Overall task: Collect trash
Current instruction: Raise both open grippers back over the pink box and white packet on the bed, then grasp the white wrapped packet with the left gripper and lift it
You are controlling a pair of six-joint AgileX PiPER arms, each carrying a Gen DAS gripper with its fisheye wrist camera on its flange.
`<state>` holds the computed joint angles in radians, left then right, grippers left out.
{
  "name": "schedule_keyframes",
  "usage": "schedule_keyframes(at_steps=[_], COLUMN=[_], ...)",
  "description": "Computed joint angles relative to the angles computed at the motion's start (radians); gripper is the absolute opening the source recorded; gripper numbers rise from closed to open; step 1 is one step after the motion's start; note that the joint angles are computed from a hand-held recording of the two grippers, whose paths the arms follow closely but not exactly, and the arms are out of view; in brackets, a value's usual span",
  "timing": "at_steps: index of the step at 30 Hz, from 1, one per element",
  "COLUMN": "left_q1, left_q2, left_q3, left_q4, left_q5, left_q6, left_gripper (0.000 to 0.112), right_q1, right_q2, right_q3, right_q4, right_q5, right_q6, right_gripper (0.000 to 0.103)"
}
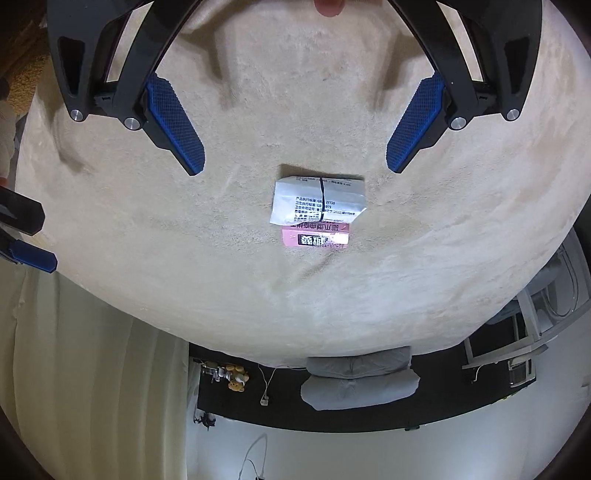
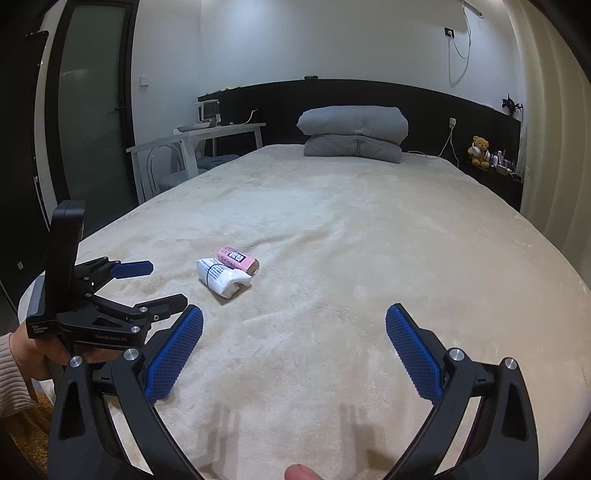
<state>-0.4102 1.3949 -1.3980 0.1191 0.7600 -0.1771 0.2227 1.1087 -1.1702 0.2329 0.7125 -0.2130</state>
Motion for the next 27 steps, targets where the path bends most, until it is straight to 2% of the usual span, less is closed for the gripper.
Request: schedule_keyframes(at_steps=[2, 5, 9, 11, 15, 19, 22, 27], left_q1=[0.027, 0.055, 0.073, 0.082, 0.089, 0.106, 0.111, 0.1], left_q2=[0.042, 0.101, 0.212, 0.253, 0.316, 0.351, 0.359, 0.318], left_q3=[-0.024, -0.073, -0.205, -0.251, -0.314, -0.351, -0.361, -0.32], left_q4=[-0.033, -0.074, -0.109, -0.127, -0.12, -0.161, -0.161, -0.161], left_q5=[-0.007, 0.002, 0.084, 0.103, 0.141, 0.16, 0.164, 0.131], left_q6=[0.029, 0.06, 0.078, 0.079, 0.07, 0.099, 0.099, 0.118], left_gripper=[0.097, 0.097, 0.097, 0.097, 0.097, 0.095, 0.082, 0.08], right_q1=[0.008, -0.02, 0.002, 0.014, 0.02, 0.027, 0.025, 0.022], right_q2=[0.027, 0.071, 0.092, 0.095, 0.106, 0.105, 0.11, 0.119], right_q3=[-0.009, -0.033, -0.035, -0.037, -0.043, -0.048, -0.052, -0.059], right_q4=[-0.045, 0.028, 0.007, -0.04, -0.027, -0.015, 0.01, 0.018], right_q5=[-0.007, 0.02, -0.007, -0.022, -0.024, -0.017, -0.007, 0.005], right_q6=[0.04, -0.025, -0.024, 0.035, 0.018, 0.007, -0.01, -0.015], right_gripper=[0.098, 0.098, 0.097, 0.097, 0.097, 0.097, 0.097, 0.097])
